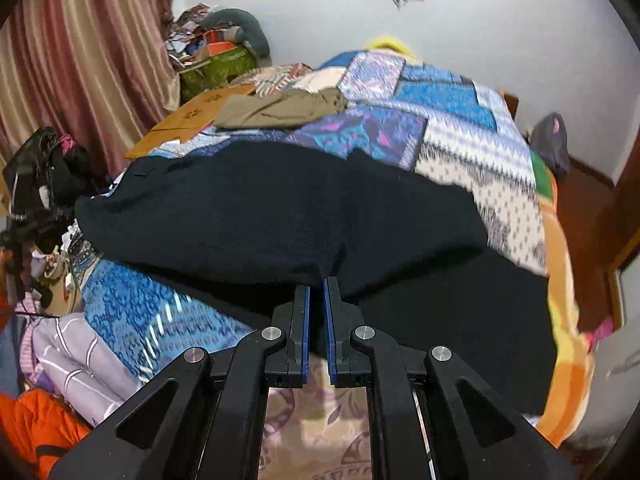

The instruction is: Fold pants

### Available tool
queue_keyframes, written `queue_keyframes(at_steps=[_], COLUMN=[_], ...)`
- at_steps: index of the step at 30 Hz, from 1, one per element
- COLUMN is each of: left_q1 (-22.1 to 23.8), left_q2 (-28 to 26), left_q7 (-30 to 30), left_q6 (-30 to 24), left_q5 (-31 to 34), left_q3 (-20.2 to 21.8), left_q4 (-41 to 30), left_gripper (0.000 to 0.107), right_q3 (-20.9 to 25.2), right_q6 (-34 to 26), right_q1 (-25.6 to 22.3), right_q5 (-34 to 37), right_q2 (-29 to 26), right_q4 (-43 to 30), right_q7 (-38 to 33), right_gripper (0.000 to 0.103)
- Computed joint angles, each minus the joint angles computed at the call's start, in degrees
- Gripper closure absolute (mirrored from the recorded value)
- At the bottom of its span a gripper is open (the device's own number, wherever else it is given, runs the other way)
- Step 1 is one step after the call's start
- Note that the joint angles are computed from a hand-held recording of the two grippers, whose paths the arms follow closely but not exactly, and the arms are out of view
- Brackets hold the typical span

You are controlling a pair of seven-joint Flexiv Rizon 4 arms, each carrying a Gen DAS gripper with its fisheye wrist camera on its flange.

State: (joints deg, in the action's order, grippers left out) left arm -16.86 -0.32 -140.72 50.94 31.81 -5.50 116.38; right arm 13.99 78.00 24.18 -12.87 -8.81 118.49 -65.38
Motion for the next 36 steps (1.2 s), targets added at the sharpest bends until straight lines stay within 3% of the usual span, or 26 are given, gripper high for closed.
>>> queue_keyframes(at_steps=[5, 11, 19, 24, 30, 36], left_q1=[-0.1, 0.2, 2.9, 2.6, -0.4, -3.0], left_q2=[0.0, 2.7, 4.3, -1.4, -9.2, -17.2], left_q7=[-2.0, -3.4, -2.5, 0.8, 2.1, 7.8], left_q6=[1.0, -7.5, -7.3, -6.1, -4.1, -3.6], left_q5=[-0.5, 0.6, 0.6, -0.5, -0.5, -3.9], left_q3=[0.2, -0.3, -1.6, -2.0, 0.2, 2.0], left_q4=[1.7, 0.4, -3.7, -11.8, -20.9, -28.8], left_gripper=[0.102, 0.102, 0.102, 0.097, 0.068, 0.061], right_q3=[0.3, -1.7, -2.6, -1.8, -1.3, -1.0], right_q6=[-1.1, -1.7, -1.5, -3.0, -9.6, -17.2], right_q1=[-0.9, -1.9, -3.2, -3.0, -1.5, -0.2], right_q5=[2.4, 0.0, -3.1, -1.8, 0.0, 2.3], right_q2=[0.8, 3.9, 2.1, -2.7, -10.5, -17.6], right_q4=[1.4, 3.6, -1.7, -9.1, -20.3, -29.7], right_q7=[1.8, 7.1, 7.4, 2.2, -4.9, -8.9], right_gripper=[0.097, 0.097, 0.078, 0.062, 0.061, 0.061])
